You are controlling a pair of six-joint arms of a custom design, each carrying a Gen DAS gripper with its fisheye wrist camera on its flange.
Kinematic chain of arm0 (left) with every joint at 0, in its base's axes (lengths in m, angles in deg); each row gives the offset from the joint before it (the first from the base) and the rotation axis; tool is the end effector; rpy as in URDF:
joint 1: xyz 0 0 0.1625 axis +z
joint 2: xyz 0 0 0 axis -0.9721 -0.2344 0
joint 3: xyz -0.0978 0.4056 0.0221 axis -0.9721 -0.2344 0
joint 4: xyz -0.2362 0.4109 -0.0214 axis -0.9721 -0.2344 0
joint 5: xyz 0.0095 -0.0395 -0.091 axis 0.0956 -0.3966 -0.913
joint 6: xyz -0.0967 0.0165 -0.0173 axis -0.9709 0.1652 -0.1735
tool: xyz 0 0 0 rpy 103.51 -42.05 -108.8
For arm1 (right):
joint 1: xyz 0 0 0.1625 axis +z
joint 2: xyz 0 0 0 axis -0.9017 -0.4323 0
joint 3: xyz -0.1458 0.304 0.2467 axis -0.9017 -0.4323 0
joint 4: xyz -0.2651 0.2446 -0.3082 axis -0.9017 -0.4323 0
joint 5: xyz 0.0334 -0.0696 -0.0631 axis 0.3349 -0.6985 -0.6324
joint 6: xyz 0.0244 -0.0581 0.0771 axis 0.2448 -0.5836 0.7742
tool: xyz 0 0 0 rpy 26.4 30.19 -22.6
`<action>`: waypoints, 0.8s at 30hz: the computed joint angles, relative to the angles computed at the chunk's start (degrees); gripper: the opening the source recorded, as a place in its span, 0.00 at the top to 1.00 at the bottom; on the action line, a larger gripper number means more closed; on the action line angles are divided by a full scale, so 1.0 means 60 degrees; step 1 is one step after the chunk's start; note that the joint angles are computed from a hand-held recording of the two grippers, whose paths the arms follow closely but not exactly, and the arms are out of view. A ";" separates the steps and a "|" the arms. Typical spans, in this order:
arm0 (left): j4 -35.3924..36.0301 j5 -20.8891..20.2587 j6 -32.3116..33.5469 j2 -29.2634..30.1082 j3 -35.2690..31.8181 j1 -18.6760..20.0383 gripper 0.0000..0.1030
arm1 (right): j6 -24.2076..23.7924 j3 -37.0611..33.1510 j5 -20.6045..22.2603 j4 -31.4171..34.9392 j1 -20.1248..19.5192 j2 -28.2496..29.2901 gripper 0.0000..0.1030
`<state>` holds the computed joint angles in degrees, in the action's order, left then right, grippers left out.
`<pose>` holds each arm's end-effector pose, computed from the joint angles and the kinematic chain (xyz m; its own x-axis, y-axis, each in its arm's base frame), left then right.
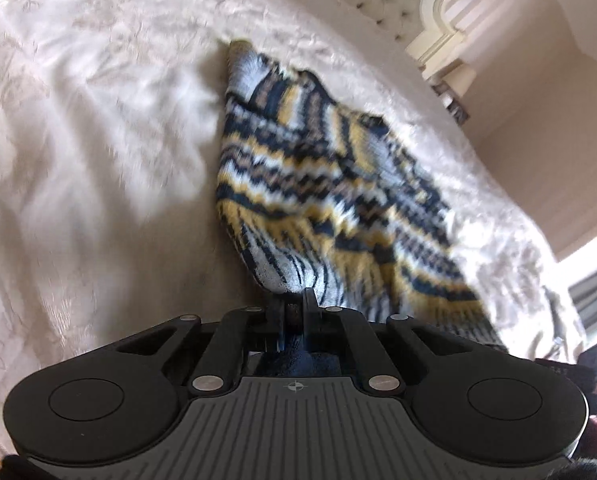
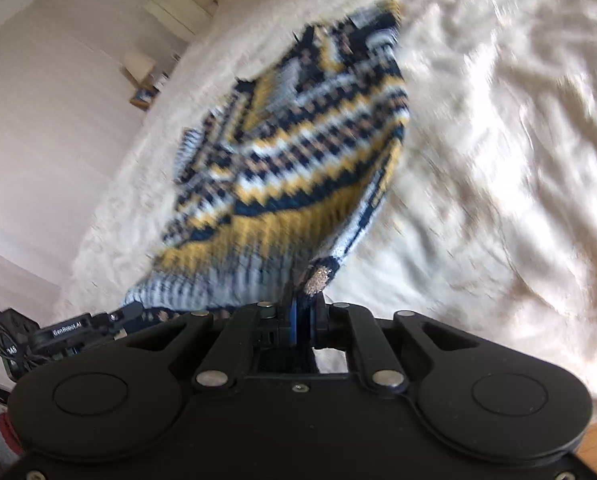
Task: Fold small clothes
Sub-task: 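Lift the hem with both grippers and fold it toward the collar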
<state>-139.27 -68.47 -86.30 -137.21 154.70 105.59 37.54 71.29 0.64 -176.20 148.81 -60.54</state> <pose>-0.0867 -0.2840 0.2183 -0.9615 -0.2101 -0.1774 -0.0221 0.7022 -0.7117 0.1024 -0.3666 0.1634 -0.9774 -0.1927 0.0870 -0.2115 0.8872 -0.4101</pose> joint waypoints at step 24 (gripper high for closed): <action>-0.9189 -0.1738 0.5845 0.6883 -0.3743 0.4274 0.93 | 0.3201 -0.3832 -0.0585 -0.3127 0.1701 0.3968 0.88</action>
